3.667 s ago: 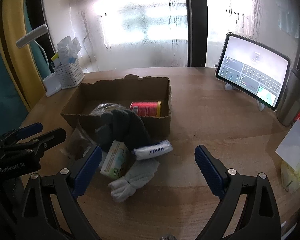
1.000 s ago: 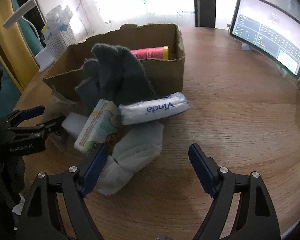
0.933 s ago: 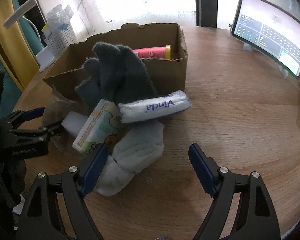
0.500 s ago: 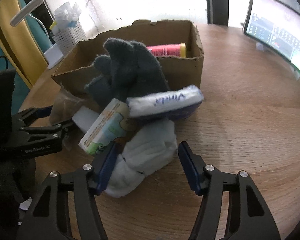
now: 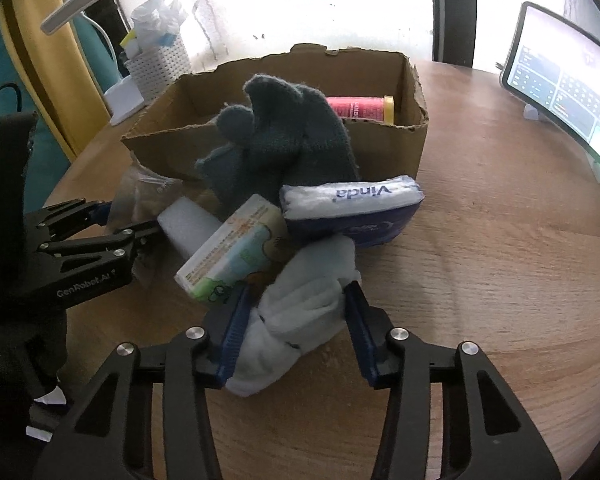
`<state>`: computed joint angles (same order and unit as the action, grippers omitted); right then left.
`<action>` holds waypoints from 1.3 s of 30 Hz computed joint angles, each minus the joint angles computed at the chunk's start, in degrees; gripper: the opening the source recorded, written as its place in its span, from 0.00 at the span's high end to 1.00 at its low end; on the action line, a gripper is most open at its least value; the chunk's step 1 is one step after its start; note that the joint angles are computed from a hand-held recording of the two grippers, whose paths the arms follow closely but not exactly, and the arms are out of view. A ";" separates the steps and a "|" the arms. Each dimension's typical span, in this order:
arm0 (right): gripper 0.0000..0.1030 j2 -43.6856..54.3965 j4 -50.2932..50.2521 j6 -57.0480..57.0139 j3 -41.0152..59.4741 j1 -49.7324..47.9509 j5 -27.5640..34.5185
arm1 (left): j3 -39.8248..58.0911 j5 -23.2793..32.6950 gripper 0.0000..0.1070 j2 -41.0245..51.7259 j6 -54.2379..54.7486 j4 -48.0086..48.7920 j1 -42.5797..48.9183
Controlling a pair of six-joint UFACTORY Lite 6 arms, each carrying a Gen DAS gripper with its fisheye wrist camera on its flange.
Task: Organize objects
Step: 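Lift the snack bag with the left gripper while the right gripper grasps the white socks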
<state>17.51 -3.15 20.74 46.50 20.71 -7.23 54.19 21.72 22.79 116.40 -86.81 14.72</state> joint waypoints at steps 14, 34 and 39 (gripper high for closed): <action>0.60 -8.31 7.06 -7.77 -6.97 -0.20 -0.20 | -6.60 2.54 0.54 -8.09 -2.94 -0.12 1.68; 0.62 -23.69 -11.72 6.34 -16.39 -5.74 1.34 | -12.07 3.32 0.55 -18.85 -14.00 4.99 1.63; 0.62 -25.47 -19.66 13.18 -16.42 -6.31 1.87 | -11.73 3.66 0.55 -20.12 -16.32 6.18 1.73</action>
<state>-7.96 -22.81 33.92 30.08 14.40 -5.35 42.47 25.38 2.68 100.08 -80.63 16.44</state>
